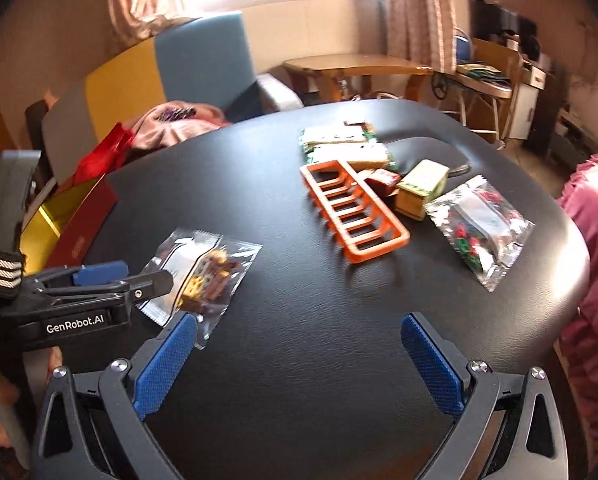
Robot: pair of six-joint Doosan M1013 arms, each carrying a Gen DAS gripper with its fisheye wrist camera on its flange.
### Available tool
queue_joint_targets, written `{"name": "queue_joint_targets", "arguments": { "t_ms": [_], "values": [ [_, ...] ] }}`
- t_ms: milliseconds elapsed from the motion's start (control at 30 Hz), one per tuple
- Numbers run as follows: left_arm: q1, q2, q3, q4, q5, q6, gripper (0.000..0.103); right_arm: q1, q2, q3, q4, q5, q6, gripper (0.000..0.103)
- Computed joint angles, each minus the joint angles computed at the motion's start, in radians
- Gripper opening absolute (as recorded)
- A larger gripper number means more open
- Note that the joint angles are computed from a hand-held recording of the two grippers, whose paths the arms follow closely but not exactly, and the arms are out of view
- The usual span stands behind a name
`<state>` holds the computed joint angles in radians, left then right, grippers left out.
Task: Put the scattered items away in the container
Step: 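Close the left tool on the clear bag of brown parts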
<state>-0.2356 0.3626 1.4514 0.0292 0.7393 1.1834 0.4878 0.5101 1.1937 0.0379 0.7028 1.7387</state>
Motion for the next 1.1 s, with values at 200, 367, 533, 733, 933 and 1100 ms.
{"name": "queue_joint_targets", "arguments": {
  "t_ms": [200, 367, 533, 733, 933, 1100],
  "values": [
    [0.019, 0.002, 0.014, -0.145, -0.062, 0.15, 0.072, -0.014, -0.007, 0.014, 0.061, -0.038, -0.008, 0.103],
    [0.032, 0.011, 0.003, -0.232, -0.059, 0.226, 0.073, -0.016, -0.001, 0.008, 0.084, -0.03, -0.023, 0.103],
    [0.049, 0.01, 0.003, -0.29, -0.069, 0.258, 0.077, -0.019, 0.001, 0.01, 0.103, -0.027, -0.041, 0.103],
    [0.052, 0.042, -0.045, -0.281, -0.008, 0.293, 0.084, -0.019, -0.002, 0.015, 0.097, -0.046, -0.062, 0.103],
    [0.046, 0.067, -0.078, -0.292, 0.02, 0.315, 0.084, -0.019, -0.001, 0.01, 0.085, -0.043, -0.065, 0.103],
    [0.026, 0.08, -0.094, -0.216, 0.032, 0.275, 0.084, -0.022, 0.001, 0.007, 0.076, -0.041, -0.051, 0.103]
  ]
}}
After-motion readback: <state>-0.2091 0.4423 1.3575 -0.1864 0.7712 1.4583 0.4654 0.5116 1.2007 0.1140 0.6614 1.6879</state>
